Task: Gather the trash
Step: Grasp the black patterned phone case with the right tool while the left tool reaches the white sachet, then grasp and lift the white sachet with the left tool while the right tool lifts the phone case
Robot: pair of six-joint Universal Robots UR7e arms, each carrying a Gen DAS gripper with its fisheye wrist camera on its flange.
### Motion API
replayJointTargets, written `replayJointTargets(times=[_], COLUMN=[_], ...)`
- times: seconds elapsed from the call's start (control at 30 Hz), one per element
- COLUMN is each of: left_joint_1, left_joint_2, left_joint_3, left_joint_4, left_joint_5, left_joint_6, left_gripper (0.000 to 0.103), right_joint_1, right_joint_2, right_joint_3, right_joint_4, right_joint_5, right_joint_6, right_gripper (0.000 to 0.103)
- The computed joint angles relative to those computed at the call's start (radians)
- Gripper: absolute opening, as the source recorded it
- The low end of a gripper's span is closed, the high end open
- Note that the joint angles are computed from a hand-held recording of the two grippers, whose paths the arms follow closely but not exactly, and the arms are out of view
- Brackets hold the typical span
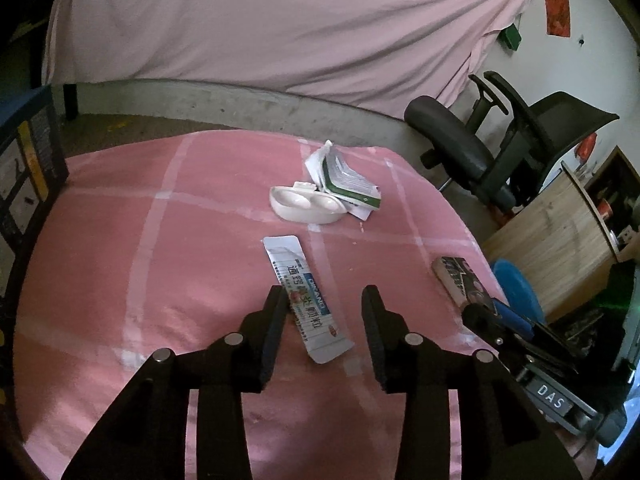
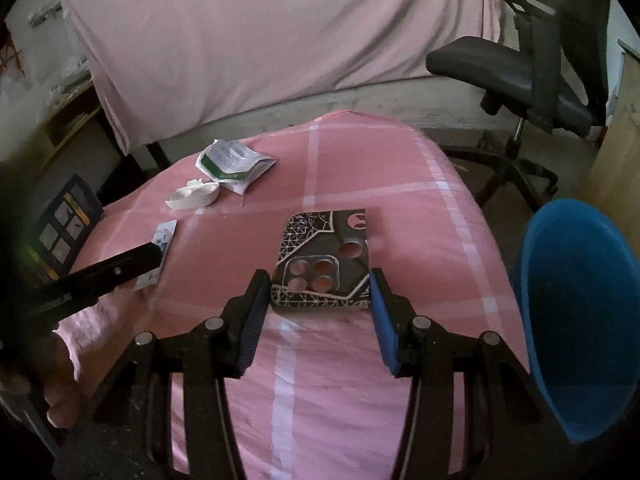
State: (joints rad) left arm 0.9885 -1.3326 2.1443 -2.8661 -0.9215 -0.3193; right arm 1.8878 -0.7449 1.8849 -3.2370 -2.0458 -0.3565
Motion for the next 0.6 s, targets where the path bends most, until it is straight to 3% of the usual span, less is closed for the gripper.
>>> replayJointTargets(times=[0.07,0.23,0.3,0.43,0.6], left_joint_1=[-0.001,-0.009,-0.021,-0.031,-0.042], left_joint_2=[0.015,0.059,0.075,0.092,0.096], left_joint_3=[-0.009,-0.035,-0.037,-0.038,-0.029], left_joint_4=[-0.002,0.016,0.023,0.048,0.067], left_joint_5=[0.004,0.068,0.115,0.182,0.213], left_joint_6=[-0.007,-0.007,-0.004,-0.009,0.010], left_gripper=[0.041,0.040,0.037,0.020,0.017], right_joint_1=[-0.005,-0.010,-0.011,-0.014,-0.007], right_joint_2=[-0.004,-0.006,-0.008,-0.007,0.003], right_joint_3=[0.004,0.010,0.008,0.001,-0.013], right_joint_4=[0.002,0.005,0.014,0.039,0.071], right_joint_5=[0.013,0.023,0.024,0.030,0.001], right_joint_6=[0.008,0.007,0.007,0.012,-0.001], right_gripper=[0.072,0.072,0.072,0.073,0.073])
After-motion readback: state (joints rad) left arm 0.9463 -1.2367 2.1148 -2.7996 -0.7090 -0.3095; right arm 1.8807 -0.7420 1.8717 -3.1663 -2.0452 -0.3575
